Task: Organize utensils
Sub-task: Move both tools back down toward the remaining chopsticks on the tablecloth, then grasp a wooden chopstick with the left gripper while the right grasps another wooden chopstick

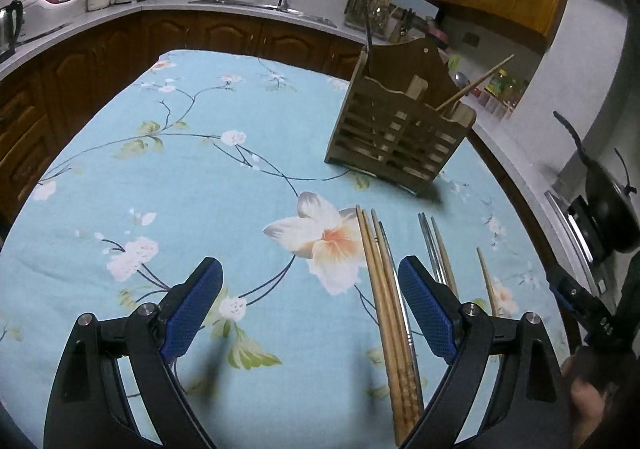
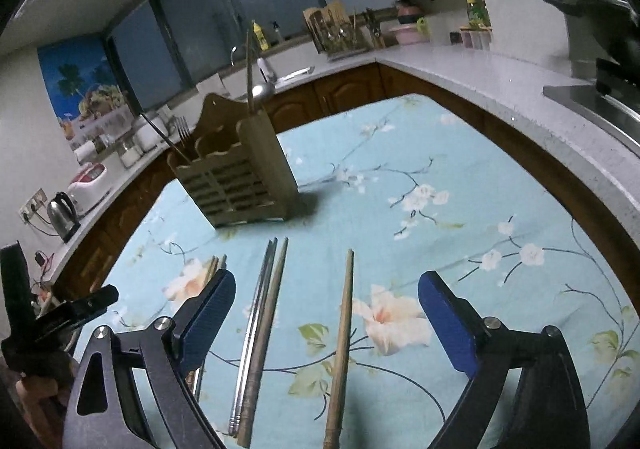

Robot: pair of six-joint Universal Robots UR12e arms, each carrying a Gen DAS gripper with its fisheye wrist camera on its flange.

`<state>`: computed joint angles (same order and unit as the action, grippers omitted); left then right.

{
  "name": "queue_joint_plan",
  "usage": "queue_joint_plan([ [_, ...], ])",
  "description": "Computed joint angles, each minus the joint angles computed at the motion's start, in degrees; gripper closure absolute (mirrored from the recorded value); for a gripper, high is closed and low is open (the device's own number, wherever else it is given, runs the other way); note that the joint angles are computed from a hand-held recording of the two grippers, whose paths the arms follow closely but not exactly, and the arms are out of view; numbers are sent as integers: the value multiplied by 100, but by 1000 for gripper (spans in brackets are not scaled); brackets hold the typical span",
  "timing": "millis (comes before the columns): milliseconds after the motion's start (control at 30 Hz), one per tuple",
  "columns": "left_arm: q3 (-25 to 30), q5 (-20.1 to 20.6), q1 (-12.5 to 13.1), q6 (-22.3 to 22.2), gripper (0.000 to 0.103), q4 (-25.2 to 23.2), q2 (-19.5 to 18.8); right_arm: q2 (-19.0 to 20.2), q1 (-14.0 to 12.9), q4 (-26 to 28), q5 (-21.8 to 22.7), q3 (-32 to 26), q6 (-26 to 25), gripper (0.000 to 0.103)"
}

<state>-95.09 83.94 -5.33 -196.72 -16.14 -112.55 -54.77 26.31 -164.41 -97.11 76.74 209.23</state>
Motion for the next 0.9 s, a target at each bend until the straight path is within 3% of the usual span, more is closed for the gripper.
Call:
queue_joint_plan([
  [133,146,-3,-16,65,12,-189,-88,107,11,289,60,-225,-98,17],
  [233,317,16,-37,132,12,-433,-184,266,3,687,254,-532,-219,32],
  [300,446,17,-58,196,12,-622,-254,385,-15,926,437,-734,-248,53],
  [467,772,24,-105,375,13,-991,-453,774,-41,1674,861,-1394,-449,71],
  [633,1214,30,-175,602,25,-1485,-734,1116,-28,2420,893,-2004,-816,80],
  [700,1388,82,-214,722,32,-1702,-842,1136,-27,2467,830,-2035,-952,87],
  [833,1663,235,-291,976,48,-2024,-1034,1074,-38,2545,775,-1966,-1040,88],
  [900,1643,406,-327,1159,48,-1885,-1050,1000,-44,2517,698,-1843,-1051,88],
])
